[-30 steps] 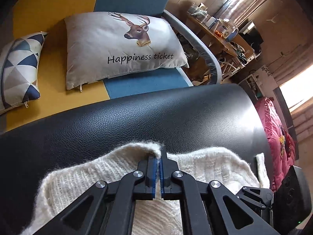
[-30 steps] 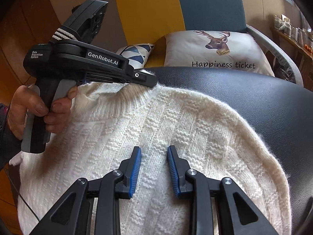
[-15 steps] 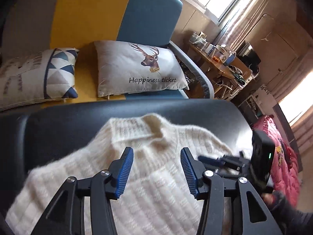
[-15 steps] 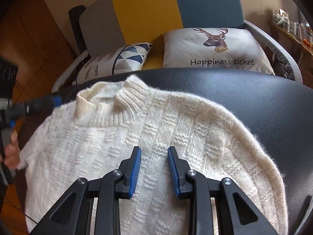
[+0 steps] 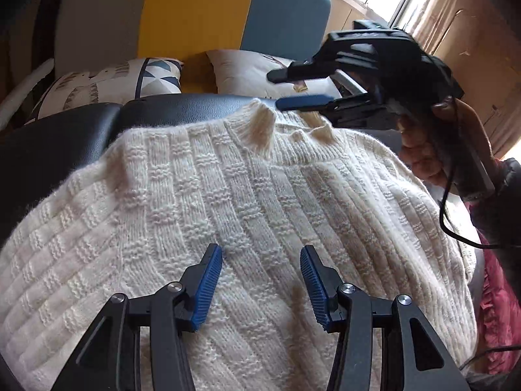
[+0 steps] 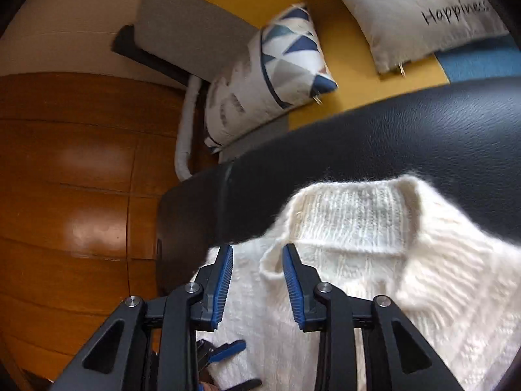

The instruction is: Fold clothes

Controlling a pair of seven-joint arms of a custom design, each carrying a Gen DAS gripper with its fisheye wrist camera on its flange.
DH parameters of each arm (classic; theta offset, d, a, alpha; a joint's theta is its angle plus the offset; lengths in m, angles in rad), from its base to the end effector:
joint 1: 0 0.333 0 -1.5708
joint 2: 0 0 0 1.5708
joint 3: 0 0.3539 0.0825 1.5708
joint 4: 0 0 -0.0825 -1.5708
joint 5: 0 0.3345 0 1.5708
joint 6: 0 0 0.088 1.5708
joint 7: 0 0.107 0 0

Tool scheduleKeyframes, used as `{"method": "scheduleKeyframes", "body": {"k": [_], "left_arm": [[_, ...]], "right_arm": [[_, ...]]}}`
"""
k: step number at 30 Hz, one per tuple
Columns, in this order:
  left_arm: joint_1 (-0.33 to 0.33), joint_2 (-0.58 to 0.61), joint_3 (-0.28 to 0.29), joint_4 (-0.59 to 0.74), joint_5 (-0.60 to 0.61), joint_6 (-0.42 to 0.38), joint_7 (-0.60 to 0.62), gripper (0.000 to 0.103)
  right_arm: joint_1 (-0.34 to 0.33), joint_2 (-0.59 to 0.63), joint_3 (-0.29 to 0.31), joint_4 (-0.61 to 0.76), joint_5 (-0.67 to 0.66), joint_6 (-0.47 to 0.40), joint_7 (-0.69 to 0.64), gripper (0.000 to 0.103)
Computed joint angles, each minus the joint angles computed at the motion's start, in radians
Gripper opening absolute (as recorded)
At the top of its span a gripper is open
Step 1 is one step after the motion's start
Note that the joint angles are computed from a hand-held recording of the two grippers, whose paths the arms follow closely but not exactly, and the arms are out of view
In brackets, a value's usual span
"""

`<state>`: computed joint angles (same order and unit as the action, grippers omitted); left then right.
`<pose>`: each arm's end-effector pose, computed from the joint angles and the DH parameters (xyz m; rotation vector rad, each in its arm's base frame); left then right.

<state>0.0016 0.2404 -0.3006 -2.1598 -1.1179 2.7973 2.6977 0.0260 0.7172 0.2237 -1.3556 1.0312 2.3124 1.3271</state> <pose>0.5436 -0.1148 0.3864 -1.5970 2.4046 -1.0474 0.7267 0.1523 0.3932 -1.3816 1.7530 0.6501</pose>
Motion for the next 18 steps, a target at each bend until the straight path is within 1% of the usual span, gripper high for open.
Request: {"method": "scheduleKeyframes", "body": {"k": [2,3,4,5,6,8,9,10,12,13,16,18], "left_arm": [[0.001,-0.004,-0.009,-0.008,-0.034,0.015,0.038,0.051],[-0.006,-0.006,-0.01,-0.014,-0.034,0.034,0.05,0.051],[-0.017,-0.008,-0.01,-0.022,-0.024,0.059,0.057,0.051],[-0.028,-0.009,-0.012,-0.03,-0.012,0.089,0.06,0.051],[-0.038,-0.009,-0.015,-0.038,0.003,0.121,0.058,0.051],[-0.049,-0.008,-0.028,-0.054,0.036,0.18,0.048,0.051],[-0.048,-0.008,-0.038,-0.061,0.048,0.202,0.042,0.051],[-0.043,-0.007,-0.047,-0.066,0.061,0.213,0.031,0.051],[-0.021,-0.007,-0.069,-0.068,0.069,0.217,0.022,0.051],[-0.011,-0.007,-0.079,-0.069,0.068,0.218,0.022,0.051],[-0.004,-0.006,-0.094,-0.08,0.098,0.245,0.0,0.051],[0.006,-0.003,-0.112,-0.087,0.116,0.268,-0.012,0.051]], "right_arm": [[0.003,0.067,0.002,0.088,-0.025,-0.065,0.056,0.033],[0.006,0.076,0.009,0.098,-0.017,-0.043,0.039,0.033],[0.002,0.076,0.031,0.098,0.004,-0.011,-0.031,0.032],[0.0,0.078,0.051,0.103,0.026,0.018,-0.1,0.028],[0.007,0.082,0.056,0.113,0.029,0.035,-0.133,0.027],[0.065,0.094,0.004,0.148,-0.065,0.076,-0.11,0.014],[0.105,0.116,-0.049,0.188,-0.157,0.061,-0.029,0.011],[0.134,0.139,-0.084,0.227,-0.246,0.045,0.043,0.0],[0.134,0.145,-0.079,0.233,-0.284,0.068,0.048,0.0],[0.143,0.142,-0.089,0.232,-0.319,0.086,0.068,0.0],[0.162,0.15,-0.11,0.274,-0.424,0.066,0.133,0.0],[0.195,0.152,-0.145,0.307,-0.518,0.043,0.186,0.0]]}}
